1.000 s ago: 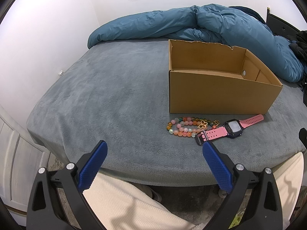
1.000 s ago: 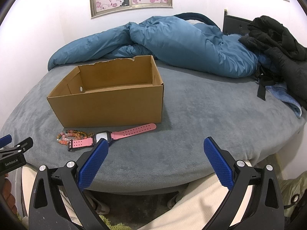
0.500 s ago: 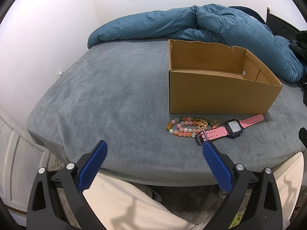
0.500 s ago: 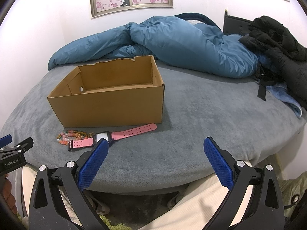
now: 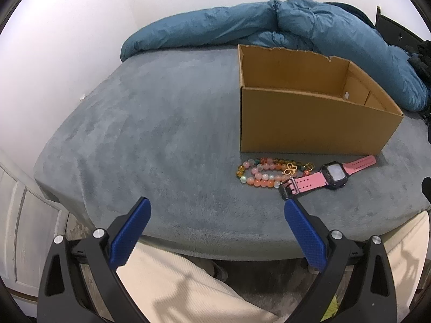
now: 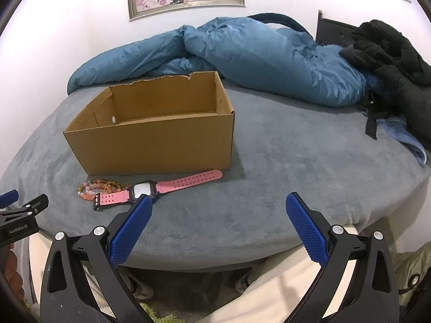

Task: Organize jewelry
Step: 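Move the left tool toward the pink watch strap and close on it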

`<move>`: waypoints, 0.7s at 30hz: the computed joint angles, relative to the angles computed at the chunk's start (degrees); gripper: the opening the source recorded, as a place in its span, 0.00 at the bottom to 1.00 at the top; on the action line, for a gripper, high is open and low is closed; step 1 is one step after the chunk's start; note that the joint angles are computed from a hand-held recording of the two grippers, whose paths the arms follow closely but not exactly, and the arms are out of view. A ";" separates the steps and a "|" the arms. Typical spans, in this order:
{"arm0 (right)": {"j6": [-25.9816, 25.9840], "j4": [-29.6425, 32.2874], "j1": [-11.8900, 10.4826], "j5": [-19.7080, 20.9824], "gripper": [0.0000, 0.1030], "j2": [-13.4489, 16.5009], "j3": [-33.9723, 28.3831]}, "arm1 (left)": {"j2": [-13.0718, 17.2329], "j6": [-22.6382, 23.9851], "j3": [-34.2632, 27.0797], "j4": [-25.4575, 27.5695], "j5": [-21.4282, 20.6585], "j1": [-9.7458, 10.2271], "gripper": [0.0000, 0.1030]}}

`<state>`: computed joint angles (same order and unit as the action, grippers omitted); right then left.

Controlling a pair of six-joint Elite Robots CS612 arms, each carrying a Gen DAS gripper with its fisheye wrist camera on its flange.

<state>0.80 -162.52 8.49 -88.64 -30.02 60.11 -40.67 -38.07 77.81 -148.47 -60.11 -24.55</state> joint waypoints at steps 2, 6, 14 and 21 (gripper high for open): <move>-0.36 0.81 0.06 0.29 0.93 0.39 -0.70 | 0.27 -0.40 -0.22 0.25 -0.70 0.31 0.94; -1.32 1.85 0.11 1.27 0.92 1.28 -2.05 | 0.98 -0.17 -0.65 -0.57 -2.12 0.89 0.94; -0.11 6.19 -0.82 5.89 0.83 4.55 -7.55 | 3.11 6.28 -1.44 -7.93 -11.11 2.68 0.94; 0.90 11.17 -1.60 8.27 0.68 9.33 -15.37 | 5.34 8.75 -3.71 -10.62 -18.38 3.54 0.94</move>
<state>1.70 -151.35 6.89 -80.37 -20.69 44.74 -35.33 -29.31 74.10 -159.09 -78.49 -21.01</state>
